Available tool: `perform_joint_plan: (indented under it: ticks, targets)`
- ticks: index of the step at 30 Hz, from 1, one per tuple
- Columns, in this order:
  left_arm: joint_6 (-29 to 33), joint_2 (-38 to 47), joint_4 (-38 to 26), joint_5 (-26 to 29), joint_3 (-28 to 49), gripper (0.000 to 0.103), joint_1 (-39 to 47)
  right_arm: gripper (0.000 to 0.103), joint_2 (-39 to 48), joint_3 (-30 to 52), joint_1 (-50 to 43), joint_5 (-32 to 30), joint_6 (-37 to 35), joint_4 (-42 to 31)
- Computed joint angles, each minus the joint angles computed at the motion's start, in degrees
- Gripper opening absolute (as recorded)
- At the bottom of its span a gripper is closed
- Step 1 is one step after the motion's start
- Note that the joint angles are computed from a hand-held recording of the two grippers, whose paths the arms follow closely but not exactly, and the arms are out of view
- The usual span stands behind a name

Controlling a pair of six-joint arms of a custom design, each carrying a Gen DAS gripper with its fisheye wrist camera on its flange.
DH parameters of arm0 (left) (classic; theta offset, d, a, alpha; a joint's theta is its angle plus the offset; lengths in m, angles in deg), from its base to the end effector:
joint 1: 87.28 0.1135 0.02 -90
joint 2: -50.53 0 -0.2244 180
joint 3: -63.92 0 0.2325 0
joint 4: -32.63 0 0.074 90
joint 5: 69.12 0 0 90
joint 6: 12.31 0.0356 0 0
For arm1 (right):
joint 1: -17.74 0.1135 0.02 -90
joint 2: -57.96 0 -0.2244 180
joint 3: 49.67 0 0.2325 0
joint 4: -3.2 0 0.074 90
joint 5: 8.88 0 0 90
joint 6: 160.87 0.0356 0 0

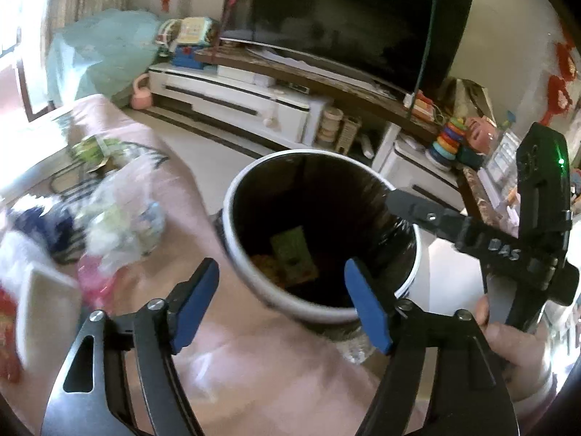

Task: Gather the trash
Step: 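Open both grippers to drop the bag and carton into the bin, then move both open grippers back over the table items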

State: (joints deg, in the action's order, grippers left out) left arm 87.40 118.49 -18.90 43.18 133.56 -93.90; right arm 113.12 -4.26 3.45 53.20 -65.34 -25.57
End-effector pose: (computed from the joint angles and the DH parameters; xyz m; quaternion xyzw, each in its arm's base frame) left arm 0.2340 -0.0408 0.2466 0.1966 0.9027 -0.1725 0.3415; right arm 0.2013 -0.0341 0.1926 0.0472 0.8792 0.1845 0.4368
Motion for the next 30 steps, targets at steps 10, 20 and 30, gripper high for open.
perform_joint_plan:
  ticks: [10,20,30]
  targets:
    - [10.06,-10.74,-7.15,7.20,-6.56,0.079,19.35,0.100,-12.99,-7.07,13.74,8.23,9.12,-0.43]
    - [21.80,-7.86,-12.13,14.68,-5.19,0.080,40.28,0.100,-13.72,-8.44,34.68,22.40,16.73,1.37]
    - [24.57,-2.45,-11.61,15.19,-2.16,0.080,46.00,0.100,-2.46,-4.90,44.37,28.42,18.85,7.40]
